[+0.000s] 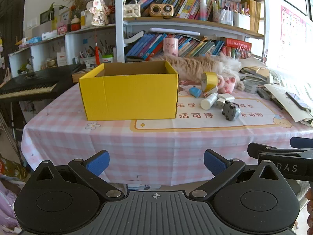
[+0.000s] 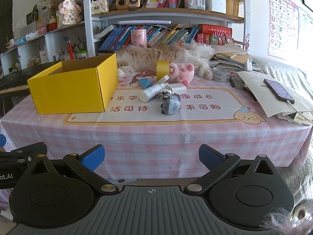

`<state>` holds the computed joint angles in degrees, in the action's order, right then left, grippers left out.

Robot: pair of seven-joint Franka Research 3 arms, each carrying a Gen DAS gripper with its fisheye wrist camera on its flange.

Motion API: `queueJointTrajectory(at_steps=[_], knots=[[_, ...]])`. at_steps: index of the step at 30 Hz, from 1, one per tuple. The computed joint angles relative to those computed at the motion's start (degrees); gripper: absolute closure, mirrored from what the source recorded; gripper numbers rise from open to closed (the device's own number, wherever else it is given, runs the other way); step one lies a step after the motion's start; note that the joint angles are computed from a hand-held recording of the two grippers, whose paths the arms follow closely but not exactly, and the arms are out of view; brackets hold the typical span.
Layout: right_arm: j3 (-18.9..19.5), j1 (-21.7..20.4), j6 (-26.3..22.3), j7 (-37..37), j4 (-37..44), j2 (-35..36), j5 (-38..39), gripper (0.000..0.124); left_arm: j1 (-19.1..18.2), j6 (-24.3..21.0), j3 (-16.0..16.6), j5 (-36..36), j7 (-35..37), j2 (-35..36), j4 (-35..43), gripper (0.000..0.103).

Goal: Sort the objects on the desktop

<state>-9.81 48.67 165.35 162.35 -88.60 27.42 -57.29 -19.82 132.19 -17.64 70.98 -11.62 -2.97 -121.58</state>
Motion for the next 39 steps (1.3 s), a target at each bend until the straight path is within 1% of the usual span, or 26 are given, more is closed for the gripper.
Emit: queueJointTrajectory(at_steps=[13,19,22,24,30,39], knots=[[-0.09,0.14,0.18,-0.07,0.06,0.05,0.57,0.021,0.88,2.12,0.33,0.46,0.27,-0.82,-0.87,0.0],[-0.9,0.45,3.05,0.94,-0.86,-0.22,0.07,0.021,1.09,2.15,0.14,0.85,-0.25,-1.06,-1.31,0.0],[-1.21,0.66,3.47,0.73,-1.12,-0.37,0.22,0.021,1.14,2.2,0.11,0.79,-0.17,-1.09,-1.33,0.0],[-1.47,0.93,3.24,0.81,-1.1,-0.35,0.28,0.021,1.15,2.14,0.09,0.64,0.03,-1.09,-1.33,0.0],[-0.23,0.67,-0.76,-0.83,-0.69,-0.56,1.21,0.021,0.94,0.97,-0.04,0.05,0.02,-1.14,-1.42,0.0],[0.61,-0.26,-0.79,-0.29,-0.93,-0.9,0.55,0.021,0.7,0.45,-0.21,-0.31,1.23,-1.21,-1.27,0.0]])
